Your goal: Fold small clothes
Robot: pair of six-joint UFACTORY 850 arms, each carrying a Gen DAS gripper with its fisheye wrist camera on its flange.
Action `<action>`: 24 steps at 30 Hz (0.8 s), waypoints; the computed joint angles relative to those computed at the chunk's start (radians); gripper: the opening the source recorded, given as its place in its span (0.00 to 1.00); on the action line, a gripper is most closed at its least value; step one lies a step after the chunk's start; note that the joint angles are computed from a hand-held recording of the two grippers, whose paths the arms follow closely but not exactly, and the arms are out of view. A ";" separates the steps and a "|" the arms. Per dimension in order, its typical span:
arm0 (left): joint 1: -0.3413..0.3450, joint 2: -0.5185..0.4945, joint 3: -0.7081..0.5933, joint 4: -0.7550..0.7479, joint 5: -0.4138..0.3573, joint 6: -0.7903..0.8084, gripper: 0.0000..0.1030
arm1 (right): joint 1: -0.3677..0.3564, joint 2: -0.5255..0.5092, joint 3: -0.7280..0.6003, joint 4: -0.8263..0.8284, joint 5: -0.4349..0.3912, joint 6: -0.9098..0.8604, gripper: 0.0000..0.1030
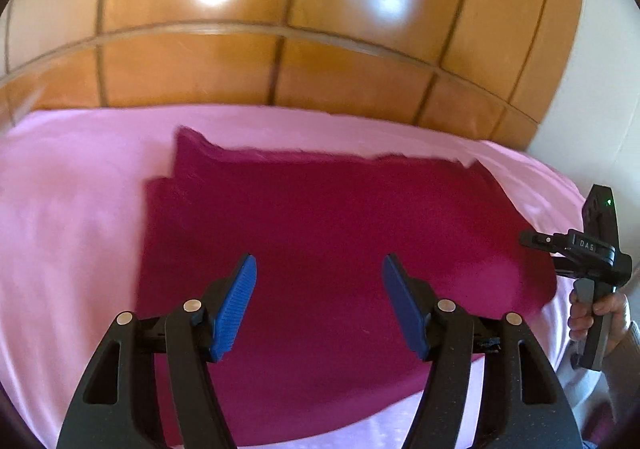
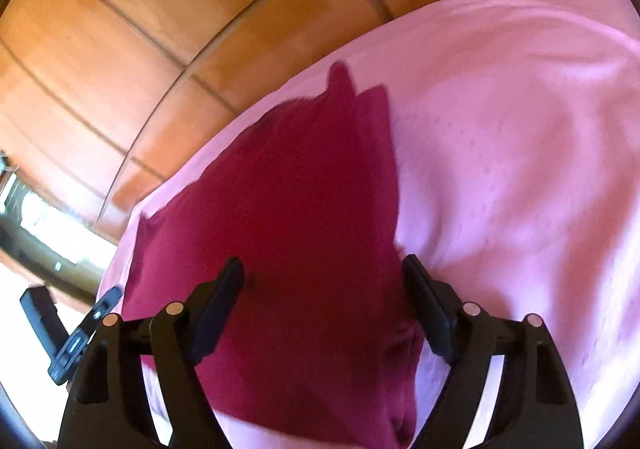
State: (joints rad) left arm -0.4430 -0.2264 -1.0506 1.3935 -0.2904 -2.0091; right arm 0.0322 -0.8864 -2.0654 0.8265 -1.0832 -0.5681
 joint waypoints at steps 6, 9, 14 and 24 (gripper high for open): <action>0.028 -0.068 -0.045 -0.250 0.086 0.239 0.63 | 0.006 0.005 0.004 -0.015 -0.059 -0.020 0.36; 0.035 -0.069 -0.045 -0.252 0.101 0.226 0.63 | 0.023 0.007 -0.019 -0.050 -0.065 -0.009 0.28; 0.041 -0.066 -0.040 -0.225 0.116 0.190 0.63 | 0.031 0.025 -0.041 0.024 -0.109 -0.043 0.27; 0.054 -0.046 -0.013 0.055 0.168 -0.142 0.63 | 0.143 -0.047 -0.260 0.116 -0.203 -0.022 0.25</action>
State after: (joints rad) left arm -0.3889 -0.2722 -1.0635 1.4490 -0.1222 -2.1515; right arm 0.1748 -0.9330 -2.3257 0.9428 -1.2865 -0.5902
